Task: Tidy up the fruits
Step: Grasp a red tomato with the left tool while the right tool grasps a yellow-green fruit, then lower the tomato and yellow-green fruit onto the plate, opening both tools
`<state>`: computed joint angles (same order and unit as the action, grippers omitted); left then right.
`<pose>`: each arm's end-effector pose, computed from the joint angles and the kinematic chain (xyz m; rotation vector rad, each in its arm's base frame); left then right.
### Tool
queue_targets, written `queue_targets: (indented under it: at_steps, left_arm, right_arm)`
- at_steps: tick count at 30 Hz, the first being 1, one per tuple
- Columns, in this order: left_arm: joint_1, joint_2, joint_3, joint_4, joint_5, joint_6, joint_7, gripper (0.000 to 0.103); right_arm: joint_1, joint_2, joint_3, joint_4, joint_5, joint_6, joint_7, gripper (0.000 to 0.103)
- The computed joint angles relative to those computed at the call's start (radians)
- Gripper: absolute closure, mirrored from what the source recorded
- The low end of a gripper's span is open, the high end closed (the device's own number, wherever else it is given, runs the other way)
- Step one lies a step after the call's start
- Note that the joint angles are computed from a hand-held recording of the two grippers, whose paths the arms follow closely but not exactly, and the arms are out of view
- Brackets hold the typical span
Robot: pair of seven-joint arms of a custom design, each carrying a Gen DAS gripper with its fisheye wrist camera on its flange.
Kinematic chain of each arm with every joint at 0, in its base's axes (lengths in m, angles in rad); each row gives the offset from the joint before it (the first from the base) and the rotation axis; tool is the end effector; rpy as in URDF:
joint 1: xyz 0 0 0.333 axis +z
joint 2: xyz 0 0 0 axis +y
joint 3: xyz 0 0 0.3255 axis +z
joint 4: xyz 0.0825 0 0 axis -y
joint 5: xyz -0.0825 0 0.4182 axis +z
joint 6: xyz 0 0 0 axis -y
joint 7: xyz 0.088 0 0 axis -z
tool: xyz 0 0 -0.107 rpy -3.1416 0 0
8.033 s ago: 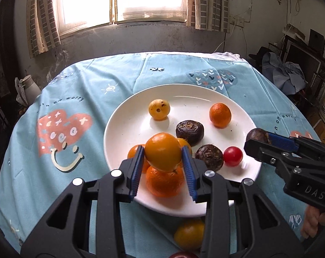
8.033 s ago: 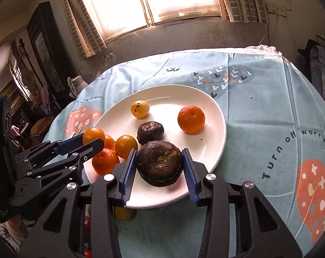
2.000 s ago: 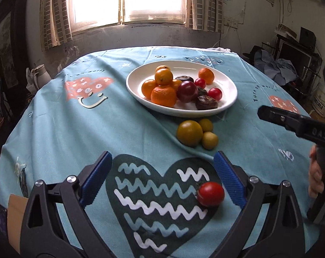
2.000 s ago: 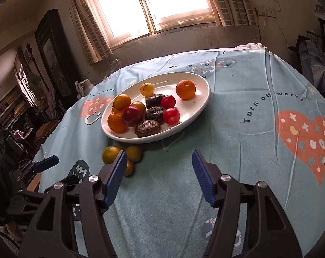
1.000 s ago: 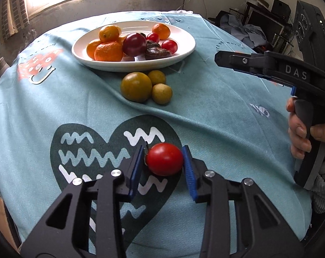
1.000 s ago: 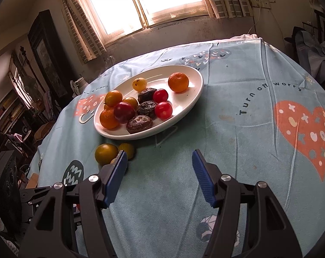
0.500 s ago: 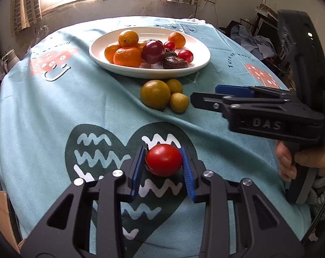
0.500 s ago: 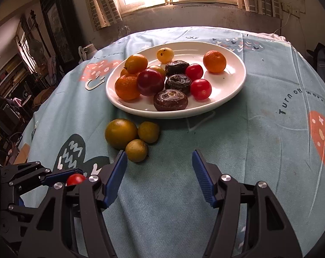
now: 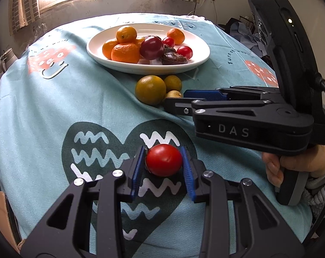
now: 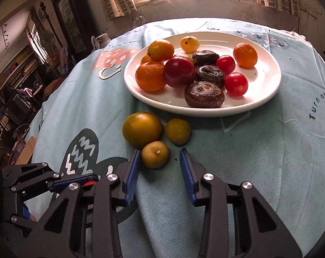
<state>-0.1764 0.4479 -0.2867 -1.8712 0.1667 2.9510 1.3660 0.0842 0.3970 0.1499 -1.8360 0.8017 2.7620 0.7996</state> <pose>0.6408 -0.3093 0.3442 -1.5859 2.2506 -0.8567 0.6940 0.1249 0.3522 -1.9614 1.4461 -0.1981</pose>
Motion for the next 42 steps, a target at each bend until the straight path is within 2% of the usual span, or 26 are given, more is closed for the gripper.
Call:
queue_targets:
  at_steps: [2, 7, 13, 16, 18, 20, 22, 23, 24, 26, 30, 34, 37, 42]
  left_arm:
    - [0.000, 0.000, 0.000, 0.000, 0.001, 0.000, 0.000, 0.068]
    - [0.005, 0.003, -0.006, 0.003, -0.004, -0.004, 0.004, 0.068]
    - [0.026, 0.011, -0.029, 0.010, -0.028, -0.007, 0.029, 0.068]
    - [0.037, 0.014, -0.041, 0.010, -0.044, -0.001, 0.044, 0.068]
    - [0.032, 0.010, -0.035, 0.006, -0.044, 0.009, 0.042, 0.068]
    - [-0.009, -0.002, 0.014, -0.004, -0.012, 0.039, 0.001, 0.069]
    - [-0.120, -0.017, 0.142, 0.001, 0.087, 0.067, -0.108, 0.069]
    - [-0.156, -0.020, 0.185, 0.012, 0.131, 0.073, -0.154, 0.069]
    - [-0.170, -0.020, 0.204, 0.029, 0.158, 0.071, -0.181, 0.069]
    - [-0.163, -0.013, 0.200, 0.076, 0.186, 0.059, -0.209, 0.069]
    - [-0.179, 0.031, 0.223, 0.218, 0.248, 0.015, -0.284, 0.069]
    - [-0.211, 0.123, 0.252, 0.393, 0.310, -0.031, -0.356, 0.069]
    - [-0.215, 0.221, 0.238, 0.548, 0.320, -0.094, -0.357, 0.069]
    - [-0.203, 0.402, 0.176, 0.792, 0.267, -0.201, -0.264, 0.069]
  right_arm:
    - [-0.001, 0.005, 0.004, 0.004, 0.005, 0.005, -0.007, 0.064]
    - [-0.004, 0.015, 0.009, 0.017, 0.006, 0.000, -0.018, 0.073]
    - [-0.015, -0.001, 0.018, -0.004, 0.042, 0.013, -0.044, 0.075]
    - [-0.046, -0.040, 0.048, -0.045, 0.143, 0.054, -0.129, 0.075]
    - [-0.071, -0.077, 0.068, -0.079, 0.257, 0.076, -0.222, 0.075]
    - [-0.085, -0.114, 0.074, -0.108, 0.383, 0.097, -0.321, 0.075]
    - [-0.092, -0.144, 0.068, -0.127, 0.491, 0.099, -0.400, 0.076]
    - [-0.094, -0.158, 0.060, -0.133, 0.536, 0.088, -0.429, 0.076]
    - [-0.092, -0.169, 0.050, -0.135, 0.570, 0.082, -0.452, 0.076]
    - [-0.083, -0.182, 0.025, -0.128, 0.612, 0.078, -0.480, 0.076]
    - [-0.051, -0.167, -0.038, -0.062, 0.598, 0.072, -0.435, 0.076]
    - [-0.046, -0.116, -0.064, 0.043, 0.552, 0.062, -0.355, 0.076]
    - [-0.051, -0.043, -0.063, 0.142, 0.491, 0.064, -0.264, 0.076]
    - [-0.045, 0.094, -0.066, 0.278, 0.296, 0.051, -0.059, 0.076]
